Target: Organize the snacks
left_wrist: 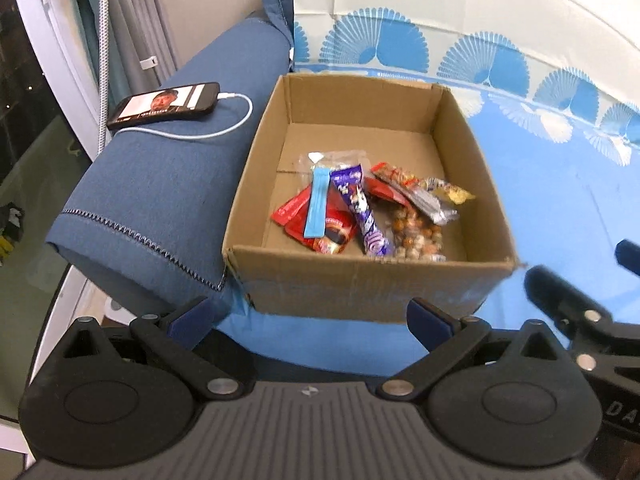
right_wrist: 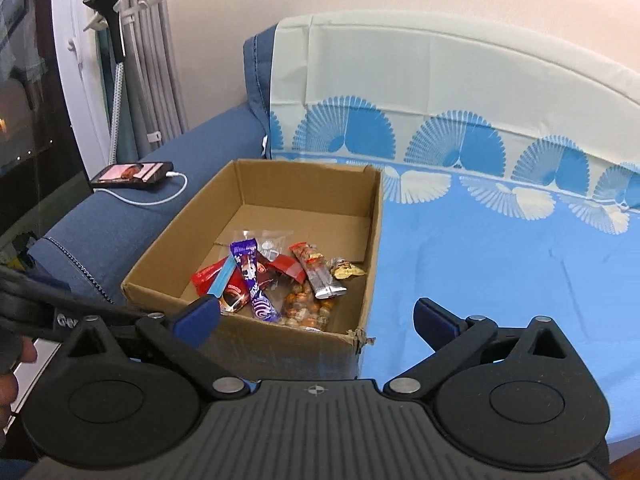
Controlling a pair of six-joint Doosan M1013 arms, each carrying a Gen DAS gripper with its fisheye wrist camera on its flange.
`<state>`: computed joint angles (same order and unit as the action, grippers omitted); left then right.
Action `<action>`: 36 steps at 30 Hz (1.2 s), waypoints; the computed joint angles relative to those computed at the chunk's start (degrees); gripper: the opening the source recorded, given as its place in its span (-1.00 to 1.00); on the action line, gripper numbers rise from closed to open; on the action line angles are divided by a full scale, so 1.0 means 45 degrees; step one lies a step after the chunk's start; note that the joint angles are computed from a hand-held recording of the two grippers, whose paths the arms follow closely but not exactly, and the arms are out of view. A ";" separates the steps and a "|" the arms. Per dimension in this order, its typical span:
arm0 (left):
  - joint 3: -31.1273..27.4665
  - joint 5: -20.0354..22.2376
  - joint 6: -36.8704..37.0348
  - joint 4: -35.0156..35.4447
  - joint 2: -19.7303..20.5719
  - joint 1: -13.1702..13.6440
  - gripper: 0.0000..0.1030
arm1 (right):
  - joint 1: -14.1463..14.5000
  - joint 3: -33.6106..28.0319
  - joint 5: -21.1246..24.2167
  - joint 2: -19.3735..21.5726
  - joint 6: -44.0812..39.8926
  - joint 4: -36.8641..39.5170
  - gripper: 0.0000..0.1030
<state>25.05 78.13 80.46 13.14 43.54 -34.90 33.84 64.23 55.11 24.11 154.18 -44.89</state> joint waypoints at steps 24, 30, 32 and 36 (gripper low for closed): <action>0.1228 -0.1087 -0.0657 0.0822 -0.0621 -0.0072 0.99 | 0.0236 0.0034 0.0053 -0.0021 -0.0318 -0.0351 0.99; 0.1270 -0.1155 -0.0630 0.0852 -0.0647 -0.0080 0.99 | 0.0242 0.0006 0.0030 0.0005 -0.0317 -0.0344 1.00; 0.1314 -0.1202 -0.0637 0.0881 -0.0669 -0.0090 0.99 | 0.0226 0.0026 -0.0007 -0.0003 -0.0325 -0.0316 0.99; 0.1273 -0.1162 -0.0595 0.0889 -0.0645 -0.0091 0.99 | 0.0220 0.0057 -0.0054 -0.0017 -0.0309 -0.0313 1.00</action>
